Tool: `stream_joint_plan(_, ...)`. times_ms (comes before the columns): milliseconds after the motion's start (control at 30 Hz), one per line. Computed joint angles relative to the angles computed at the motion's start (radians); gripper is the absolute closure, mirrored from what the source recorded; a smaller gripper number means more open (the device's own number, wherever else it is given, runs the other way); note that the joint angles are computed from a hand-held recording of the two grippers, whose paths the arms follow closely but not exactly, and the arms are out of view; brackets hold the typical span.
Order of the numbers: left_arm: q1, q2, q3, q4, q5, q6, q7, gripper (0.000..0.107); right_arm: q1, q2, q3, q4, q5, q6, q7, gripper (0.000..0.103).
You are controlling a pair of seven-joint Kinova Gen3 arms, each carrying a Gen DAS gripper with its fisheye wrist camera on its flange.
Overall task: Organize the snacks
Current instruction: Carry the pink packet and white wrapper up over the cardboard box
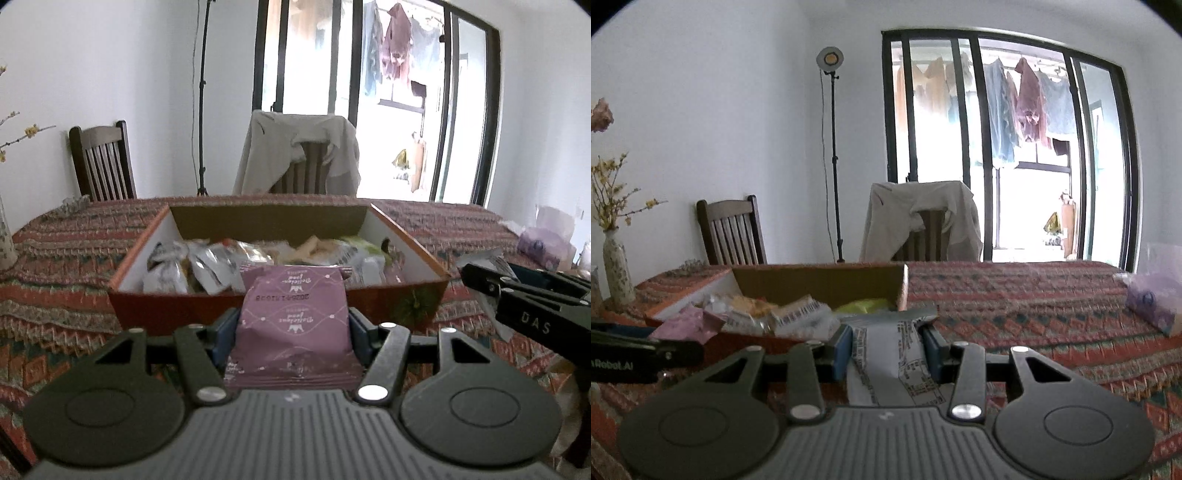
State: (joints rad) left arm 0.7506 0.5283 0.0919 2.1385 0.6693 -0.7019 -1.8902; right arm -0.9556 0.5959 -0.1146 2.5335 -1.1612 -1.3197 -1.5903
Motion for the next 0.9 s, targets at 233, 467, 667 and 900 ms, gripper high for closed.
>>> stream_joint_plan(233,-0.072,-0.01,0.006,-0.007,-0.093,0.01,0.06,0.045,0.047,-0.037,0.005,-0.092,0.043,0.047,0.142,0.062)
stream_joint_plan(467,-0.145,-0.003,0.012,-0.036,-0.194,0.019,0.151,0.045,0.111,-0.042,0.004,-0.203,0.079,0.095,0.247,0.062)
stream_joint_plan(667,-0.185,0.019,0.002,-0.102,-0.247,0.039,0.202,0.045,0.162,-0.03,0.012,-0.302,0.115,0.143,0.311,0.062)
stream_joint_plan(900,-0.191,0.087,-0.02,-0.205,-0.226,0.023,0.218,0.045,0.23,0.022,0.018,-0.405,0.146,0.164,0.338,0.062)
